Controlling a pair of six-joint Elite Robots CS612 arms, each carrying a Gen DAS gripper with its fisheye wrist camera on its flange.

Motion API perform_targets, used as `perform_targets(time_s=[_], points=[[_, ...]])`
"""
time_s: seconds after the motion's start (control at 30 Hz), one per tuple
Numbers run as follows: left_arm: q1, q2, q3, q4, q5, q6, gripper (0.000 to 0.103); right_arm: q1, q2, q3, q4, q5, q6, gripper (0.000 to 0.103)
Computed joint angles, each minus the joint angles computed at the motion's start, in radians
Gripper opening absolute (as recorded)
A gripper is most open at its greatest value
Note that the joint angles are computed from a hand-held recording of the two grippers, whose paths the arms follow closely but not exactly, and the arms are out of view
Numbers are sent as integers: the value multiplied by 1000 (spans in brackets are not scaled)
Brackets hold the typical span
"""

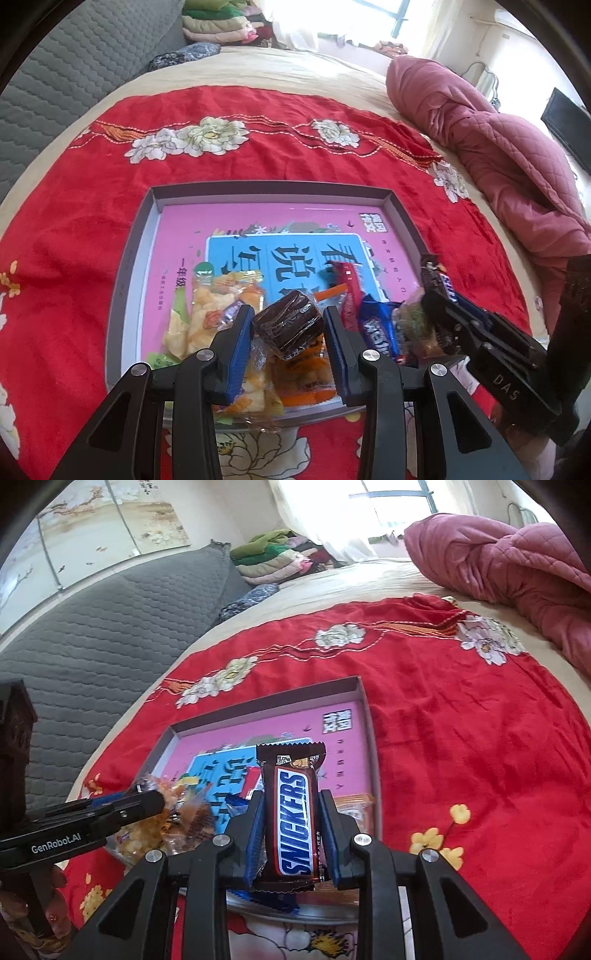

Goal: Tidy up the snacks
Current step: 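Lift and carry the Snickers and chocolate over the tray with both tools, then open the left tool to drop the chocolate while the right tool releases the Snickers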

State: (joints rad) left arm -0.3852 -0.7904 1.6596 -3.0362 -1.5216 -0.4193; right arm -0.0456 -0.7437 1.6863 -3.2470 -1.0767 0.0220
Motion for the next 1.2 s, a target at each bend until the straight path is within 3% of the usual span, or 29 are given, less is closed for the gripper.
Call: perform_targets(time_s=[0.5,0.63,1.2], points=[[-5,-6,-3,36,8,6,40,-8,5,-4,17,10,60,30],[-3,-8,-3,44,6,-3,42,-8,3,-4,18,-3,75,38],[2,-15,5,47,-6,-15,50,-11,3,0,-10,-1,88,45]])
